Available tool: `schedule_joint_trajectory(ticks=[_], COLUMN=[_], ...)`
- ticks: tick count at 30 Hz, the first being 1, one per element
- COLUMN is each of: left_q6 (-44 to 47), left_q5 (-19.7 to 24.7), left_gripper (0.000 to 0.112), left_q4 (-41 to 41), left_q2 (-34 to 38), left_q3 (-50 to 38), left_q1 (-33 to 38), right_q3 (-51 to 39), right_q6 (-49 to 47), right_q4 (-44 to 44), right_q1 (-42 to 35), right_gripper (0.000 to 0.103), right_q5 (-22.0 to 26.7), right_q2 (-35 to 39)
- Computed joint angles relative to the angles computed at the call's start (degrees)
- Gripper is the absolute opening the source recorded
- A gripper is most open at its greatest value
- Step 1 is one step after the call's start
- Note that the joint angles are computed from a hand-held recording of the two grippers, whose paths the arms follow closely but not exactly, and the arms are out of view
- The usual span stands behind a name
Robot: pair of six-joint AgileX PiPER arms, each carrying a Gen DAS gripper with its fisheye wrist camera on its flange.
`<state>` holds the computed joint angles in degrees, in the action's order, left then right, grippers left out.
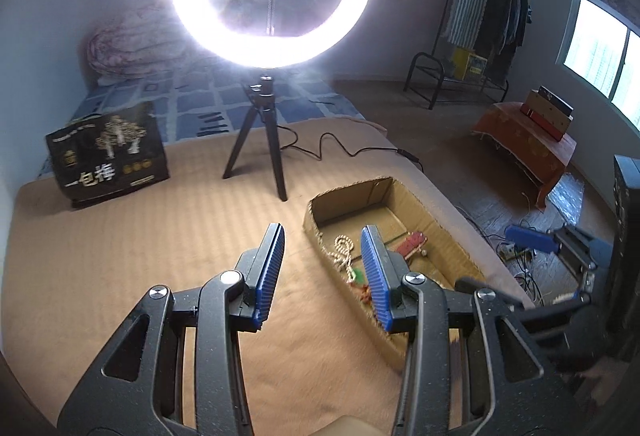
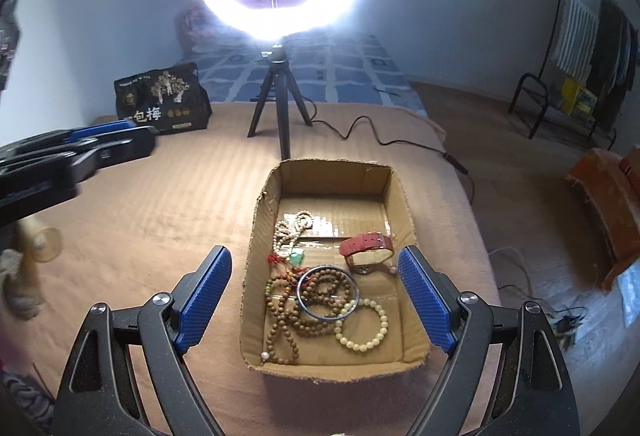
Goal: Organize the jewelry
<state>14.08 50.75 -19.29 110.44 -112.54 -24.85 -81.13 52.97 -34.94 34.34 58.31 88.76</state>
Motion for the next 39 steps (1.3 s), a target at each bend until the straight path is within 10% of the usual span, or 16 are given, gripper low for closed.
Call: schedule_joint_trajectory(ticks=[16, 25, 39], left_q6=[1.1, 0.41, -8.55], left_q5=[-10.29, -10.72, -9.62], left_gripper=[0.082, 0.102, 0.103], left_q4=[3.06, 4.59, 12.24], left_q2=[-24.1, -25.73, -23.21], left_q3=[28.08, 33.57, 32.75], left_q1=[0.21, 0.17, -1.07], right_q3=[2.36, 3.15, 1.49], right_q6=[7.78, 10.76, 11.08], right_q4=[-4.23, -6.66, -6.81], right_q1=[6.44, 7.09, 8.38], right_gripper=[0.085, 0.085, 0.085], right_q5=[2.78, 3.34, 4.54], right_q2=[-3.32, -3.13, -0.27])
